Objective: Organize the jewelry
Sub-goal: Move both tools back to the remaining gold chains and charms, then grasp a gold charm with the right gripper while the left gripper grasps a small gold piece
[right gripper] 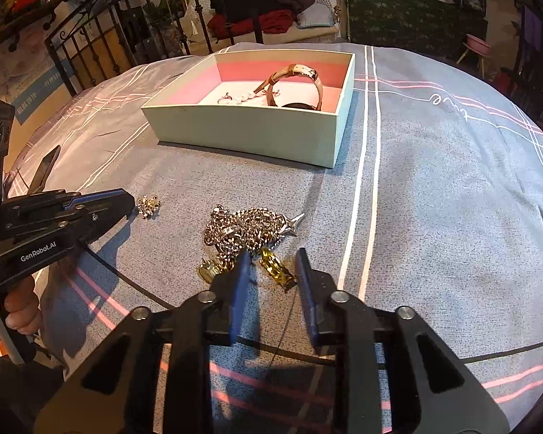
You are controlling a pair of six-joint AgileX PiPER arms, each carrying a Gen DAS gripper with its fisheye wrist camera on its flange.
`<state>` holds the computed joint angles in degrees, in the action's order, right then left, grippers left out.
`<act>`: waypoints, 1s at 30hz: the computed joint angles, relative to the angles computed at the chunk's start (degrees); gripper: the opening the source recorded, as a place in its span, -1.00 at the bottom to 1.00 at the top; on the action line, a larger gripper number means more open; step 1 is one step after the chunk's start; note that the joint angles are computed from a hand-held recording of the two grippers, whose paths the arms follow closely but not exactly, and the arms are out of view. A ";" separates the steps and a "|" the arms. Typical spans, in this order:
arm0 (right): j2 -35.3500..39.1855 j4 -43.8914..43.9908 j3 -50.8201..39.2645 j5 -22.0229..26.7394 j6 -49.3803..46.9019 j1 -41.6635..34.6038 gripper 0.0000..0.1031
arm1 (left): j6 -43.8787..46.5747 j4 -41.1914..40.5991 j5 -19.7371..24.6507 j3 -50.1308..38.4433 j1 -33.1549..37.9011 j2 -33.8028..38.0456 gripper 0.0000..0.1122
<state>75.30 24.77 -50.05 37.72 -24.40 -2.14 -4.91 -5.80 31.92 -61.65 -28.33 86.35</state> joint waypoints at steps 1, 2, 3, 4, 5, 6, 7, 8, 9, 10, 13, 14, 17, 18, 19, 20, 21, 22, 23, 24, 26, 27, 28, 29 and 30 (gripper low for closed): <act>-0.30 -0.16 0.23 0.10 0.05 -0.07 -0.69 | -0.08 0.01 -0.04 0.07 -0.06 -0.11 -0.81; -0.58 0.55 0.41 0.50 -0.54 -0.58 -0.76 | 0.09 -0.23 0.00 0.07 -0.09 -0.15 -0.81; -0.85 1.31 0.54 1.01 -1.07 -1.04 -0.80 | 0.41 -0.51 0.02 0.05 0.00 -0.13 -0.81; -1.18 1.79 0.68 1.43 -1.38 -1.33 -0.80 | 0.12 -0.29 0.03 0.02 -0.10 -0.16 -0.81; -1.54 1.87 0.83 1.51 -1.25 -1.38 -0.81 | 0.22 -0.47 0.07 -0.02 -0.15 -0.19 -0.81; -1.91 2.20 0.97 1.76 -1.36 -1.52 -0.81 | 0.36 -0.63 0.11 -0.12 -0.16 -0.18 -0.81; -2.13 2.46 1.01 2.02 -1.58 -1.55 -0.81 | 0.56 -0.81 0.10 -0.09 -0.02 -0.29 -0.81; -2.40 2.04 1.10 1.92 -1.21 -1.21 -0.81 | 0.48 -0.78 0.10 -0.08 -0.04 -0.38 -0.81; -2.76 1.68 1.24 1.72 -0.84 -0.82 -0.81 | 0.53 -0.80 0.03 0.01 -0.02 -0.53 -0.81; -3.07 1.84 1.30 1.70 -0.96 -0.64 -0.81 | 0.23 -0.46 -0.01 0.05 -0.13 -0.67 -0.81; -4.14 2.85 1.48 1.27 -1.53 -0.39 -0.81 | -0.79 0.76 -0.20 0.25 -0.69 -1.36 -0.81; -4.35 3.06 1.33 1.29 -1.69 -0.30 -0.81 | -1.16 1.14 -0.25 0.36 -0.85 -1.64 -0.81; -4.75 4.25 0.79 1.73 -2.81 -0.66 -0.81 | -1.04 0.90 -0.15 0.29 -0.69 -2.14 -0.81; -4.89 4.32 0.71 1.63 -2.82 -0.60 -0.81 | -0.96 0.71 -0.06 0.14 -0.60 -2.17 -0.81; -4.79 4.44 0.54 1.72 -2.95 -0.54 -0.81 | -0.74 0.39 0.10 0.00 -0.45 -2.16 -0.81; -4.71 4.58 0.52 1.83 -3.07 -0.44 -0.81 | -0.95 0.48 0.15 -0.08 -0.41 -2.11 -0.81; -4.65 4.58 0.48 1.88 -3.08 -0.39 -0.81 | -1.33 0.71 0.25 -0.08 -0.46 -2.08 -0.81; -4.69 4.72 0.53 1.95 -3.23 -0.47 -0.81 | -1.33 0.61 0.48 -0.19 -0.46 -1.98 -0.81; -4.51 4.97 0.50 2.15 -3.45 -0.51 -0.81 | -1.36 0.54 0.59 -0.23 -0.51 -1.87 -0.81; -4.39 4.92 0.52 2.15 -3.37 -0.44 -0.81 | -1.10 0.24 0.67 -0.34 -0.43 -1.71 -0.81; -4.08 4.80 0.11 2.24 -3.19 -0.31 -0.80 | -1.09 0.28 1.02 -0.88 -0.56 -1.45 -0.81; -4.16 4.57 0.06 1.89 -2.86 0.02 -0.80 | -1.02 0.24 1.13 -1.37 -0.58 -1.25 -0.81; -4.00 4.47 -0.49 1.71 -2.66 0.24 -0.80 | -0.41 -0.31 1.30 -2.09 -0.41 -0.93 -0.81; -3.70 4.79 -1.30 1.78 -3.02 0.15 -0.81 | 0.21 -0.89 1.37 -2.86 -0.27 -0.68 -0.81; -3.55 5.00 -2.02 1.59 -3.34 0.14 -0.80 | 0.43 -1.01 1.30 -3.68 -0.23 -0.44 -0.81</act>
<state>71.75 29.77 -52.08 39.31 -27.75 -2.00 -4.48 -6.82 33.22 -65.34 -28.56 85.92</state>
